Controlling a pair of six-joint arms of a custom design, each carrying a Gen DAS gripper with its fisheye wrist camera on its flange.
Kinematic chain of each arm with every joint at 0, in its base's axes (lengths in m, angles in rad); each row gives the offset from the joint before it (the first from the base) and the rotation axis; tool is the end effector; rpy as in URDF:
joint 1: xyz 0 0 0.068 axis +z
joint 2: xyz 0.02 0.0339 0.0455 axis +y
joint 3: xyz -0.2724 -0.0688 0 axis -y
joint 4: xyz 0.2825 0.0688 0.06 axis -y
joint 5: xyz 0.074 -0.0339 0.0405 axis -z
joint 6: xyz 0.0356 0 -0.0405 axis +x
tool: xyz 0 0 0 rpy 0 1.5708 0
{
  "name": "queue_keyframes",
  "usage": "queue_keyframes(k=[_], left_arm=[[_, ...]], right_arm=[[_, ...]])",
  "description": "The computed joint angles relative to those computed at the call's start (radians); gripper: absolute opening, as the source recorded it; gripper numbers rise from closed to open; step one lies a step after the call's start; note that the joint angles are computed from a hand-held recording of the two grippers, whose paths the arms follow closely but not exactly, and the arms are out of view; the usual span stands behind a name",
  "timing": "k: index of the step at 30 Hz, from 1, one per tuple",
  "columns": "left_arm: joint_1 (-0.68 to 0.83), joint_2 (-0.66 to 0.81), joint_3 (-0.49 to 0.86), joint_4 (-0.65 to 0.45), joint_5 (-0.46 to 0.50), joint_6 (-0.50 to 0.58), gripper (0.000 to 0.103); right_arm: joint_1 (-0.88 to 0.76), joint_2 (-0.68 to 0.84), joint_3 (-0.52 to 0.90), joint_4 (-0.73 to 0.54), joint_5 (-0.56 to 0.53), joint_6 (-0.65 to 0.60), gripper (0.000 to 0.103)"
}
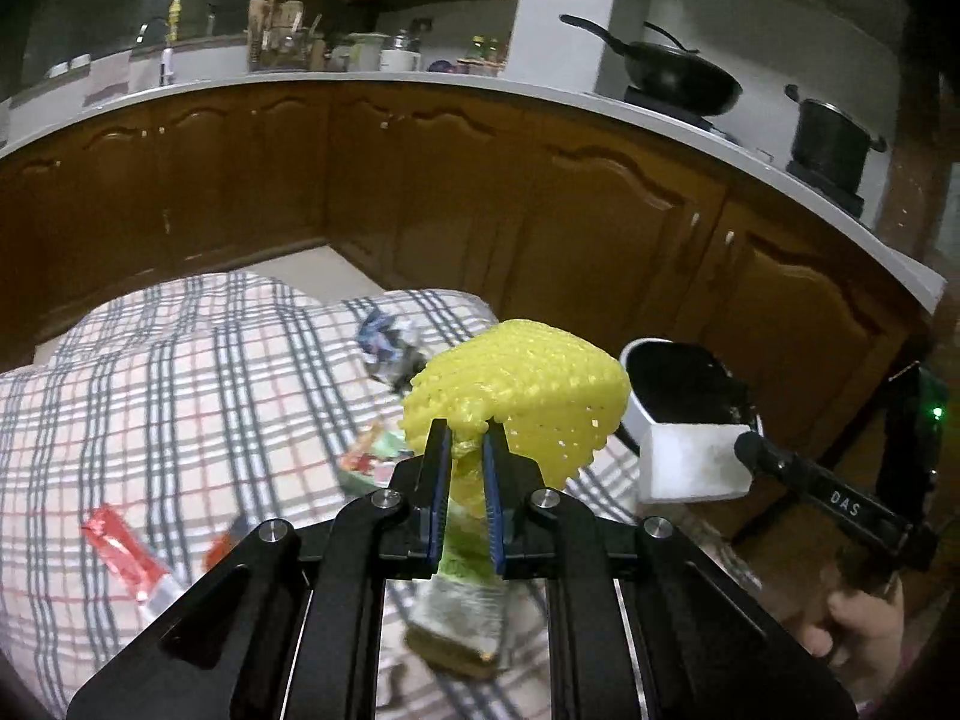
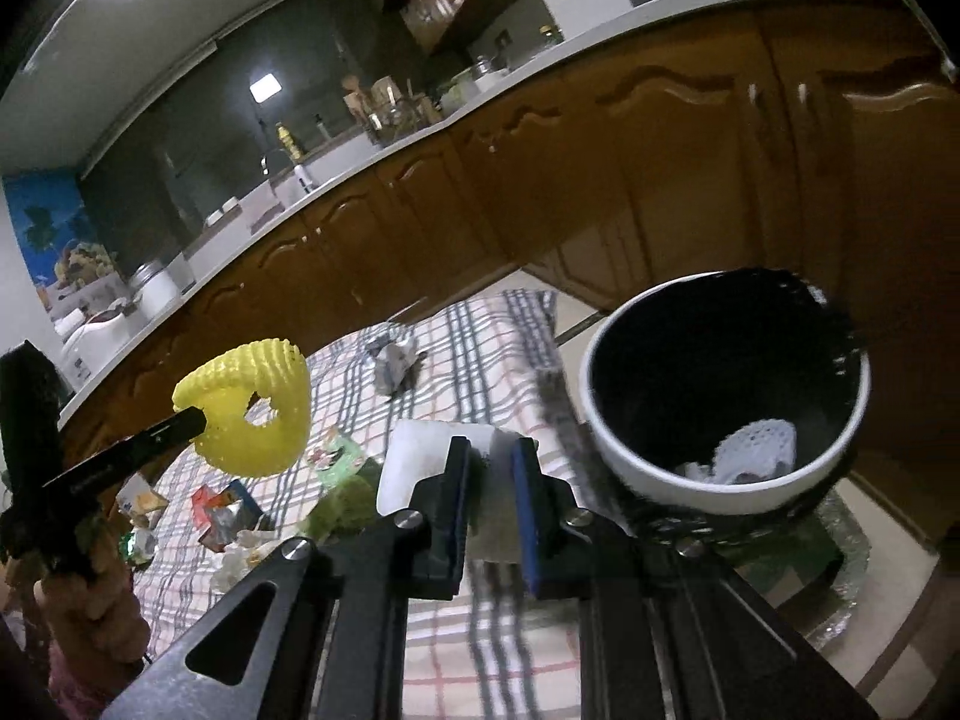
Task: Collect trash
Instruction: 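Carry both items to the bin and open both tools to drop them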
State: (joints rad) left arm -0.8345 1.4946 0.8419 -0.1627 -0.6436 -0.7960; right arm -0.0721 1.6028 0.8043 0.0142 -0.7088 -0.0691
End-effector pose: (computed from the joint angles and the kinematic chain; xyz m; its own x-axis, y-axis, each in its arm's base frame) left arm 0.2377 -0.2305 0.1866 -0.5681 -0.2243 -0.7918 -0.1280 0.9745 -0.1843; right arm 0.3411 -0.0014 0.1539 -0.6749 -0.0038 -0.7379 -0.4526 0.7920 0.4098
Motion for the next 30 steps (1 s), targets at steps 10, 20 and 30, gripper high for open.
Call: queue_keyframes(k=[10,20,30], left_arm=[[-0.015,0.173,0.163,0.028,0.061,0.059,0.009],[-0.004,0.346,0.365,0.016,0.131,0.133,0.009],[0.033,0.536,0.601,-0.026,0.227,0.189,0.009]], right_arm=[[-0.102,0.054,0.057,0.005,0.009,-0.005,0.014],[-0.172,0.145,0.148,0.025,0.047,0.012,0.014],[-0.182,0.230,0.254,0.015,0.118,0.001,0.014]])
